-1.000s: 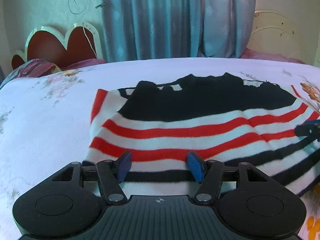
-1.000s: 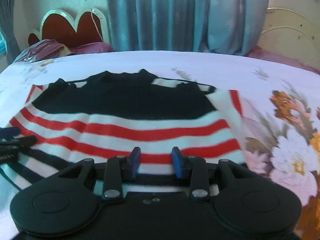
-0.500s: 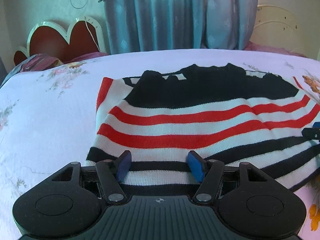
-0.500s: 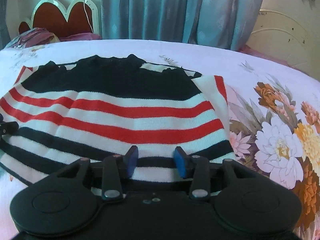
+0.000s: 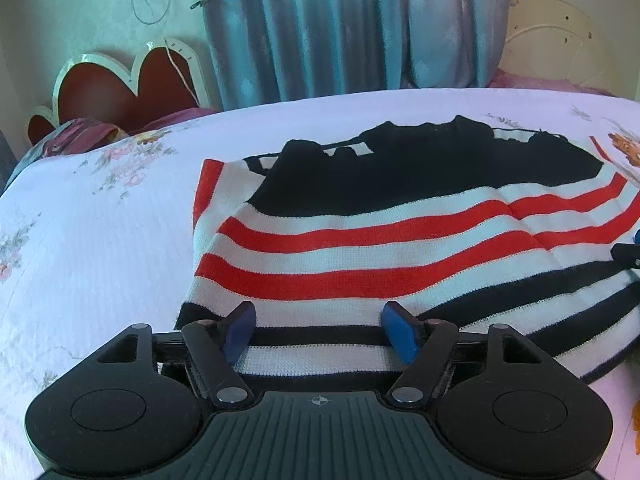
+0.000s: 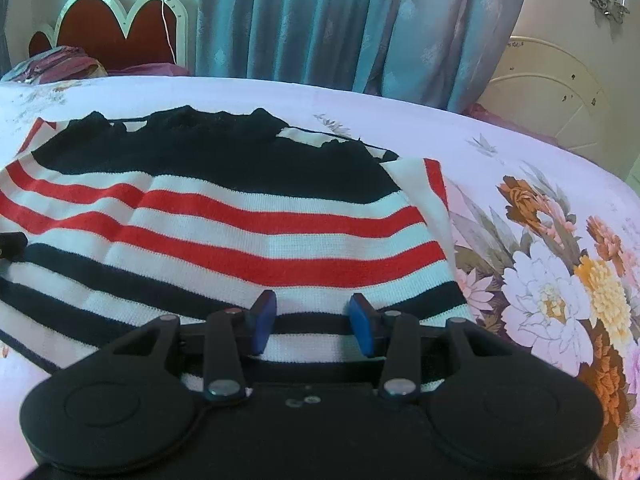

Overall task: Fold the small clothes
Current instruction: 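Lift both tools away and position them above the folded sweater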

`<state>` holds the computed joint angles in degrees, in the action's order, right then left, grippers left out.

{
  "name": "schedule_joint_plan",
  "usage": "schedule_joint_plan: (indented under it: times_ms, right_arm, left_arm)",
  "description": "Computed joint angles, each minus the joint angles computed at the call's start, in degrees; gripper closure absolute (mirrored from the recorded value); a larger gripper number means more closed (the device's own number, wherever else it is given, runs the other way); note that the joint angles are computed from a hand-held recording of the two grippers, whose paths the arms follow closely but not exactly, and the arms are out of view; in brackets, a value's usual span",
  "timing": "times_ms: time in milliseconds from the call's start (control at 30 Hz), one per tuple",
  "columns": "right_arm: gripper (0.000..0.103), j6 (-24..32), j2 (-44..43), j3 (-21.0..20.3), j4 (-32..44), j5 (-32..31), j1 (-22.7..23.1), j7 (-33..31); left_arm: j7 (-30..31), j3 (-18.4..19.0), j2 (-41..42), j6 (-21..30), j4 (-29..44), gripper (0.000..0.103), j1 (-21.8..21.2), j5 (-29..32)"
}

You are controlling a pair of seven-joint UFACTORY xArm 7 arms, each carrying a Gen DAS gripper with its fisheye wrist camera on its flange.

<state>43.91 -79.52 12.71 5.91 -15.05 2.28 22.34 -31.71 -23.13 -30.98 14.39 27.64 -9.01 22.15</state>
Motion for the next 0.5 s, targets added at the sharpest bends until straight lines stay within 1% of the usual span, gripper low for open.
schedule_joint_plan:
  times_ms: [100, 167, 267, 333, 400, 500]
  right_arm:
    - [0.062, -0.3, -0.9, -1.4, -0.5, 0.0, 0.5, -1.4]
    - [0.062, 0.1, -0.4, -3.5, 0.1, 0.5, 0.5, -3.6]
    - [0.059, 1.1, 0.9, -6.8, 2.1, 2.3, 0.1, -6.8]
    - [0.057, 1.3, 0.1, -8.2, 2.6, 4.3, 0.4, -8.2]
    - [0.057, 1.0, -1.6, -8.4, 2.6, 6.4, 1.6, -9.0]
    - [0.055, -1.0, -2.0, -7.2, 2.7, 9.4, 4.2, -9.1]
  left_arm:
    - [-0.8, -0.8, -0.4, 0.5, 0.0, 0.032, 0.5, 0.4]
    - [-1.4, -1.4, -0.6, 1.5, 0.5, 0.032, 0.8, 0.8]
    - [-2.8, -2.0, -0.8, 4.3, 1.6, 0.032, 0.6, 0.8]
    - [-3.7, -1.9, -1.3, 6.0, 2.1, 0.032, 0.1, 0.8]
    - [-5.0, -1.7, -3.1, 6.8, 1.7, 0.032, -0.9, 0.5]
    - [-5.4, -1.3, -6.0, 6.8, 0.5, 0.031, -2.6, 0.2]
